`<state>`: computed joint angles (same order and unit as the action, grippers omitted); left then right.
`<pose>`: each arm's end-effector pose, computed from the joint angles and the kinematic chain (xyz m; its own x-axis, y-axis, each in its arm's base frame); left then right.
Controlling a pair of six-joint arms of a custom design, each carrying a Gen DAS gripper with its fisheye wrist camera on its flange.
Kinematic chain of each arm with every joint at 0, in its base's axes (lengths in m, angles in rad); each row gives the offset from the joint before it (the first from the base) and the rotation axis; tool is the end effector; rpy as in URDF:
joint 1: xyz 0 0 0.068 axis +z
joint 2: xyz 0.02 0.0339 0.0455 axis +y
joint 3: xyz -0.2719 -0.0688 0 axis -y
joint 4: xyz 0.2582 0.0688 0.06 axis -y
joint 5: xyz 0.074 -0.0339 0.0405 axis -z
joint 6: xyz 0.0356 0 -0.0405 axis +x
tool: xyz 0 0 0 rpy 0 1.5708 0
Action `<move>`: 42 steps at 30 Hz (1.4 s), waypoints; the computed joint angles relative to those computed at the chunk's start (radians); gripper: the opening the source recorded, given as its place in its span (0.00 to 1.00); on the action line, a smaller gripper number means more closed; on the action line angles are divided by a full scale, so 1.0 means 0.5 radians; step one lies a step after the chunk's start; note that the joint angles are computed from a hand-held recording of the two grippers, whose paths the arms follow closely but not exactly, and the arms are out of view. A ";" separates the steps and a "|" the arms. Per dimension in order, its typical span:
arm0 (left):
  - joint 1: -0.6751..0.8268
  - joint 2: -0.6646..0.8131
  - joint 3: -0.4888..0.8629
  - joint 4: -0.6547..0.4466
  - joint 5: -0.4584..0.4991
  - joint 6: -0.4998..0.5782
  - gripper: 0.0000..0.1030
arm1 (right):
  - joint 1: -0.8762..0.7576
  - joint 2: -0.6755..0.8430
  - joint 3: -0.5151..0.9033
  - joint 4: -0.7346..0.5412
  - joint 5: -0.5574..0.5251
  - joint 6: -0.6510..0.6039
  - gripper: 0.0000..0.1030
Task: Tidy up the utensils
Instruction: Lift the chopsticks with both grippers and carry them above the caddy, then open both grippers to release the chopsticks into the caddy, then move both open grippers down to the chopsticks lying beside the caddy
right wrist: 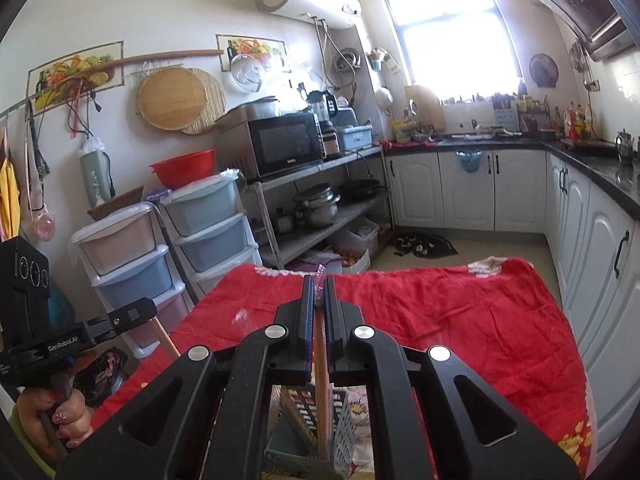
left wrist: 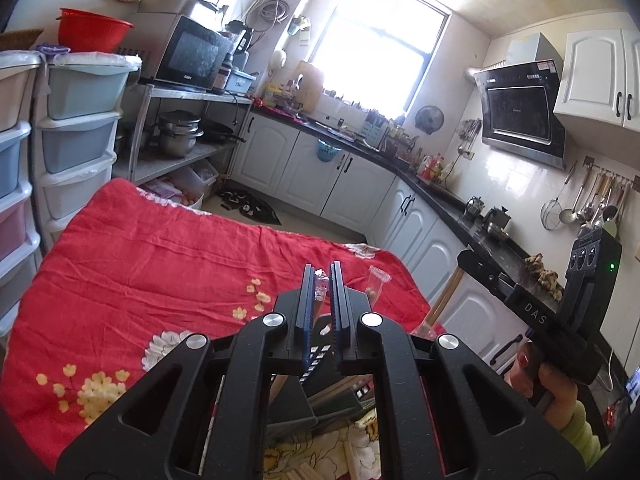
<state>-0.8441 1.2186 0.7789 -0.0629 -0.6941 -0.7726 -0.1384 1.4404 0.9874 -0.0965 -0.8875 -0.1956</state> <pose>0.1992 -0.1898 0.2643 -0.3702 -0.3911 -0.8426 -0.0787 0.9170 -0.3910 0.3260 -0.0175 0.2736 -0.3970 -0.0686 -0.9152 -0.6576 0.7169 0.2315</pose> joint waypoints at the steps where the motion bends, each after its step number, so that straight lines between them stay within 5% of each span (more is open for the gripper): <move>1: -0.002 0.006 0.000 -0.003 -0.002 -0.006 0.03 | 0.004 0.001 -0.005 -0.015 0.010 -0.017 0.05; 9: -0.054 0.011 -0.014 -0.060 -0.064 -0.051 0.14 | -0.023 -0.011 -0.033 -0.086 0.019 -0.057 0.25; 25: -0.283 -0.081 0.005 -0.296 -0.416 -0.201 0.88 | -0.171 -0.190 -0.151 -0.244 -0.058 -0.290 0.52; 42: -0.567 -0.081 -0.017 -0.600 -0.696 -0.554 0.90 | -0.355 -0.400 -0.336 -0.450 -0.199 -0.573 0.62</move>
<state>-1.1277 1.1782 0.7706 -0.3627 -1.0420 -1.0497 -0.3156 1.2403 0.8192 -0.3215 -0.9870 -0.4821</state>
